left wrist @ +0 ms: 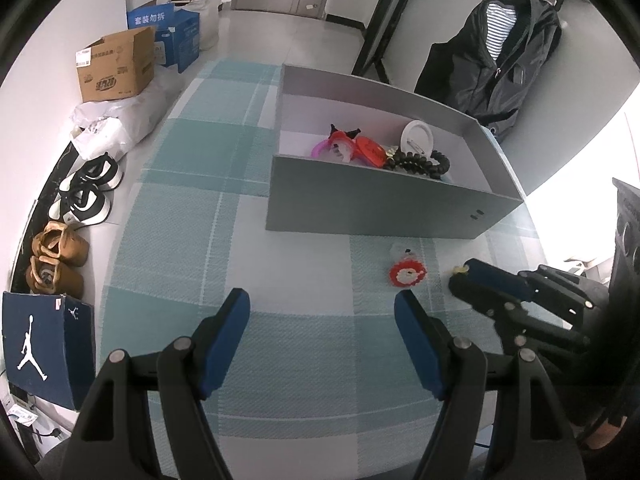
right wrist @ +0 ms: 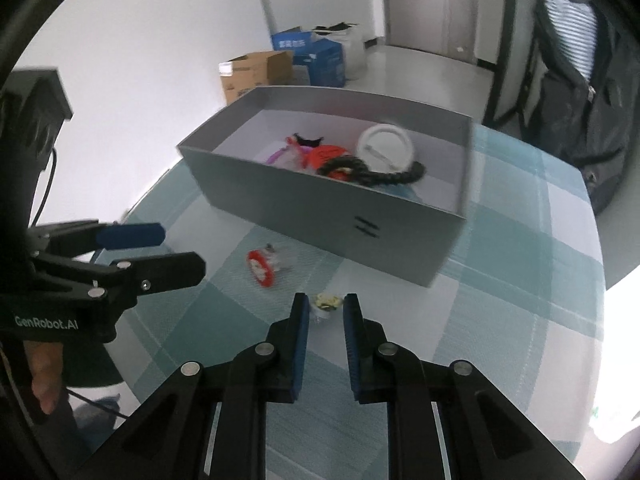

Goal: Organize jewelry
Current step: 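Reach the right gripper to the small yellow flower charm and grasp it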

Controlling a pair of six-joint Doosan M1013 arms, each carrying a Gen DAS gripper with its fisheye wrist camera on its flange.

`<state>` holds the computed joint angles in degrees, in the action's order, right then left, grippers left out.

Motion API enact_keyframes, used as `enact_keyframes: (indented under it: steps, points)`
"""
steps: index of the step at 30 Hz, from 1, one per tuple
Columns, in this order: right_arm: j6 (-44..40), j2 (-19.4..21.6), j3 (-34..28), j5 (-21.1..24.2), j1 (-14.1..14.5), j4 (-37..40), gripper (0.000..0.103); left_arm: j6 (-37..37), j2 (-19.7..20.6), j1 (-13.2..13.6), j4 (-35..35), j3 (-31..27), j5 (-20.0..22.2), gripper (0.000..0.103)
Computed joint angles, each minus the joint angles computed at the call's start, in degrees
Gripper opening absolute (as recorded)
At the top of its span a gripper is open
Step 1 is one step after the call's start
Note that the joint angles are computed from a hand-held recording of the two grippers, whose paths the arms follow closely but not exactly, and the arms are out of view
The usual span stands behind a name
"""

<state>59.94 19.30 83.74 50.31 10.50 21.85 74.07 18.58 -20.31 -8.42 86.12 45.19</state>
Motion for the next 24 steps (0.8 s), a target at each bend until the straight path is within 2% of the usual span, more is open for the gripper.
enact_keyframes:
  steps: [9, 14, 24]
  points:
    - [2.52, -1.16, 0.85, -1.5, -2.02, 1.92, 0.016, 0.44, 1.11, -1.93, 3.6, -1.41, 1.12, 0.071]
    - [2.69, -1.62, 1.0, -1.58, -3.51, 3.32, 0.016, -0.69, 2.42, -3.44, 8.77, -3.12, 2.98, 0.071]
    - [1.85, -2.04, 1.15, -1.8, -4.85, 5.83, 0.016, -3.92, 2.99, -4.6, 14.18, -3.55, 2.62, 0.07]
